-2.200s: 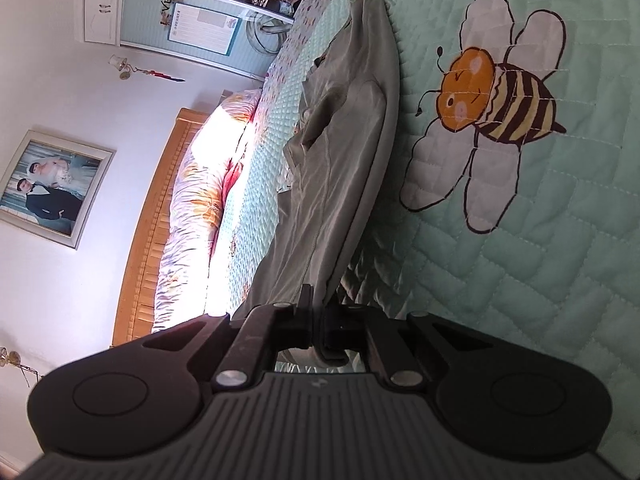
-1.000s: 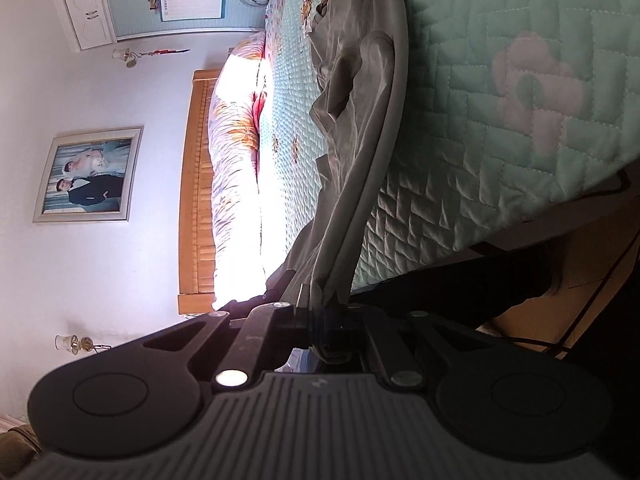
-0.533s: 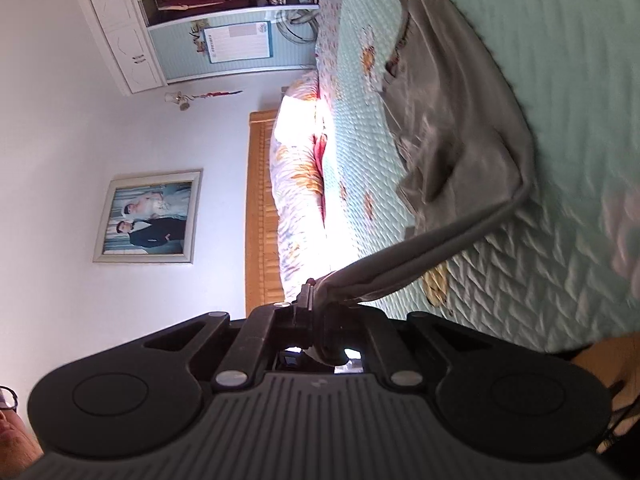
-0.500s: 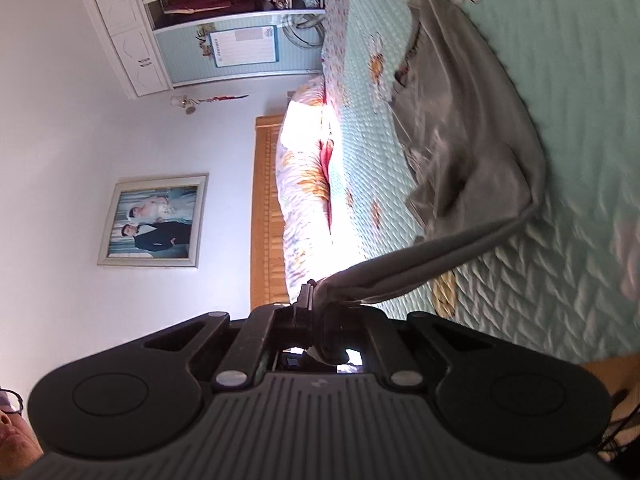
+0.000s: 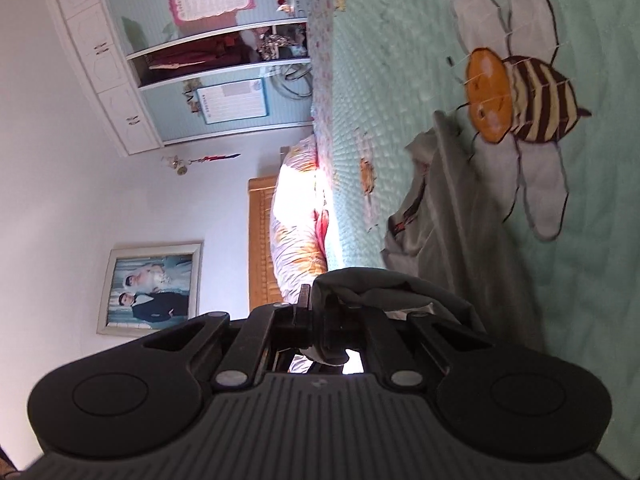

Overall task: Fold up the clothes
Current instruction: 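Lower the fold onto the trousers and open both grippers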

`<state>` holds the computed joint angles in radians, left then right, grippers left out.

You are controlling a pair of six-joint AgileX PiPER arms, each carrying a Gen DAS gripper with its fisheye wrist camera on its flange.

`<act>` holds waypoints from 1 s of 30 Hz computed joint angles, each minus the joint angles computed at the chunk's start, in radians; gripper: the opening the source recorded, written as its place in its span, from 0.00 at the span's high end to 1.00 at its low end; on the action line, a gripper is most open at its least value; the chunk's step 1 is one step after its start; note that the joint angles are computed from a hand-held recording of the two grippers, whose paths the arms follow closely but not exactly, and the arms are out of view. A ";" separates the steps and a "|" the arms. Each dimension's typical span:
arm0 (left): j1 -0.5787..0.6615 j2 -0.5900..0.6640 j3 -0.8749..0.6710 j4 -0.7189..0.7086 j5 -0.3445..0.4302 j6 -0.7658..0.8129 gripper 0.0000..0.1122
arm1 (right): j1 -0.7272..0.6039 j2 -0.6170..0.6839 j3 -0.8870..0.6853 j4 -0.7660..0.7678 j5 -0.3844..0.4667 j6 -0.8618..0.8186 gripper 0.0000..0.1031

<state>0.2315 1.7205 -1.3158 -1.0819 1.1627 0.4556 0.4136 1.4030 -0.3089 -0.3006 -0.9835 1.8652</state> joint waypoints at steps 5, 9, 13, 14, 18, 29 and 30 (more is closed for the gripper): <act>-0.052 0.090 -0.057 0.043 -0.060 -0.002 0.95 | -0.073 0.178 -0.042 -0.068 -0.122 0.026 0.96; -0.059 0.140 -0.129 0.097 -0.036 -0.082 0.94 | -0.095 0.206 -0.043 -0.096 -0.139 0.036 0.93; -0.053 0.149 -0.158 0.106 -0.028 -0.098 0.66 | -0.102 0.226 -0.038 -0.093 -0.154 0.051 0.85; -0.051 0.147 -0.161 0.105 -0.028 -0.104 0.61 | -0.108 0.229 -0.033 -0.096 -0.168 0.054 0.78; -0.050 0.144 -0.177 0.111 -0.036 -0.107 0.56 | -0.094 0.196 -0.032 -0.059 -0.137 0.050 0.59; 0.009 0.086 -0.112 0.012 -0.065 -0.021 0.47 | -0.034 0.120 -0.027 0.087 -0.108 0.004 0.35; 0.013 0.087 -0.109 -0.014 -0.035 0.011 0.47 | -0.036 0.115 -0.033 0.078 -0.114 -0.009 0.35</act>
<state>0.2441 1.8075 -1.4245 -1.0956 1.1280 0.4666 0.3780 1.5177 -0.3422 -0.2222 -1.0973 1.8561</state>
